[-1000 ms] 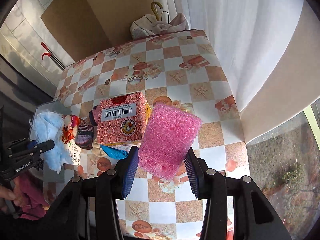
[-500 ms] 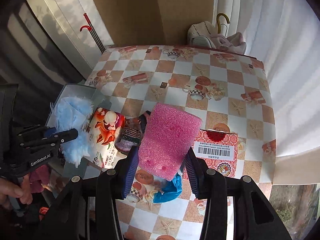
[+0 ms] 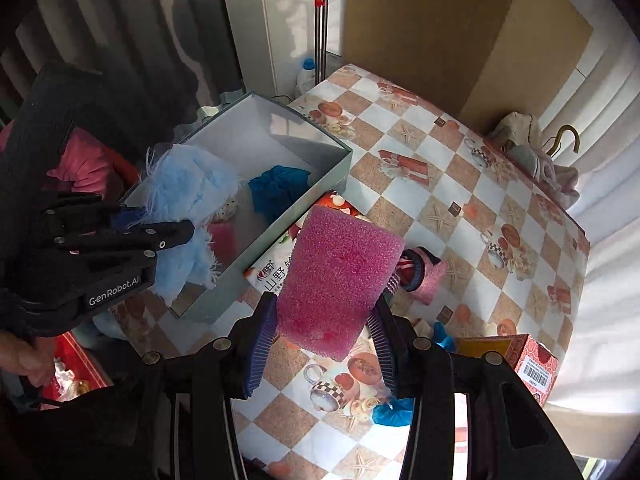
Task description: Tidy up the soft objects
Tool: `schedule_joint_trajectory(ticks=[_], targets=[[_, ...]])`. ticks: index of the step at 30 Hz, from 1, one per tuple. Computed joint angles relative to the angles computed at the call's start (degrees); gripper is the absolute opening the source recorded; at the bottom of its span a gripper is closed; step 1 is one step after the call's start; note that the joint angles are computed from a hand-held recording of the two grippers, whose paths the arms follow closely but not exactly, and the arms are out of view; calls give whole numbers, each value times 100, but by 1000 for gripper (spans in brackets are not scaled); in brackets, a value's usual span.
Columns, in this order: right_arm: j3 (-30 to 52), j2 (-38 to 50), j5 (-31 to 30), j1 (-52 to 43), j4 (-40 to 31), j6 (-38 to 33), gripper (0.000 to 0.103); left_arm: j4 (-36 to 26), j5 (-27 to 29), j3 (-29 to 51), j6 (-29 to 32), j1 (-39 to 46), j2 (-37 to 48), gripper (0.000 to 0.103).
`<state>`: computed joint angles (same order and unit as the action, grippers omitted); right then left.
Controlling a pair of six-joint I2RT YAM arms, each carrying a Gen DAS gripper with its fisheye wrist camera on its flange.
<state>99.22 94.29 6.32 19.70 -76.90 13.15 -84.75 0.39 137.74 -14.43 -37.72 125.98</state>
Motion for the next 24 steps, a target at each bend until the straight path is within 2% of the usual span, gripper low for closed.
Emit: schedule_joint_trajectory(ticks=[5,11,24], targets=[[425,423,61,372,-65,-50,47,421,-38,-1084,-6,239,-600,24],[810,770,80,643,-145,-75,47,659,19,-1730,-43,448,-898,24],[1101,1051,36,937,-96,31,47,841,62,-1959,-3,647,-952,24]])
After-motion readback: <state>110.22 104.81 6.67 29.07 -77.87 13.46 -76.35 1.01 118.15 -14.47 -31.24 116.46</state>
